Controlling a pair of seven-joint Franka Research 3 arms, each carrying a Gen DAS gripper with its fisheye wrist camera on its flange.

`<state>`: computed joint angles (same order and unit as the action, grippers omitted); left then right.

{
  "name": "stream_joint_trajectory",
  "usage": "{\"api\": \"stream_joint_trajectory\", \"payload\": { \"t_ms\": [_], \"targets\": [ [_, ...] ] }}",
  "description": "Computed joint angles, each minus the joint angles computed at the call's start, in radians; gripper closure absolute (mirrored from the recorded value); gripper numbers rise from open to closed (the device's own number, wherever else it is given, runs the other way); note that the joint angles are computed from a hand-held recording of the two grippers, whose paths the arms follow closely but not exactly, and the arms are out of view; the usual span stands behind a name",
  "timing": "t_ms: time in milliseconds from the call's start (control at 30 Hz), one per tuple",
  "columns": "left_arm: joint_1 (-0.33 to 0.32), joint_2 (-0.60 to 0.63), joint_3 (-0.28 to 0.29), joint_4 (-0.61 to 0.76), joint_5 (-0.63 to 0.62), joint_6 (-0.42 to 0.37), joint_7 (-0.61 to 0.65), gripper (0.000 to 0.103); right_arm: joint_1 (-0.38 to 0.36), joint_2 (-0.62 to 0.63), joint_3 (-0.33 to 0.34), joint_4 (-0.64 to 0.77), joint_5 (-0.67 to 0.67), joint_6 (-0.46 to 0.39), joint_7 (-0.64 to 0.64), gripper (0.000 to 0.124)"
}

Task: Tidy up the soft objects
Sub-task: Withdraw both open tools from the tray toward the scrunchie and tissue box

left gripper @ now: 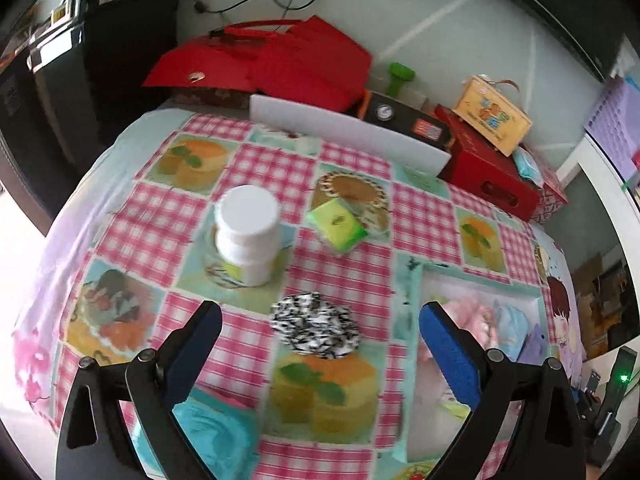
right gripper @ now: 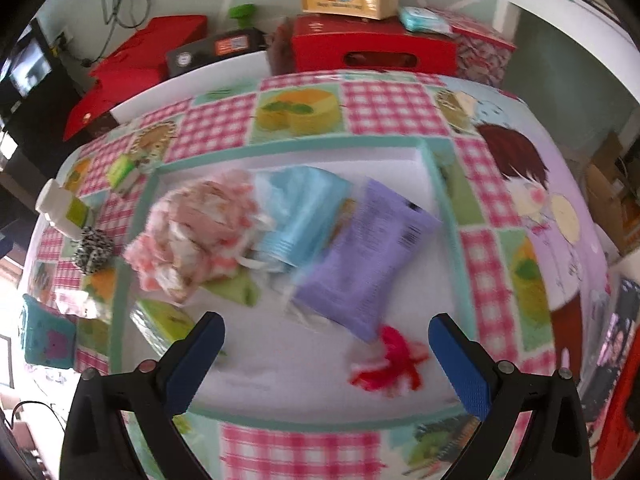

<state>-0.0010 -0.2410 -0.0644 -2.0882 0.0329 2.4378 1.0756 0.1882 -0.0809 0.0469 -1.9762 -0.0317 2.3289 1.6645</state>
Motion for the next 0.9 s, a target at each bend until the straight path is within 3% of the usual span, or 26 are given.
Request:
{"api": "stream_joint_trajectory", "payload": {
  "t_ms": [200,400,900],
  "targets": [
    [0.004,0.056,0.016,0.049,-0.081,-0.089,0.016,0.004,0.048,0.073,0.022,0.094,0.057,0.036,-0.081,0.021],
    [0.012,0.114,-0.012,0.065,-0.064,-0.086,-0.069,0.004,0.095,0.170,0.035,0.220,0.111,0.057,-0.212,0.021],
    [0.001,0.241,-0.041,0.116,0.041,-0.089,-0.193,0.005,0.126,0.386,0.035,0.485,0.241,0.006,-0.296,0.022]
  ]
}}
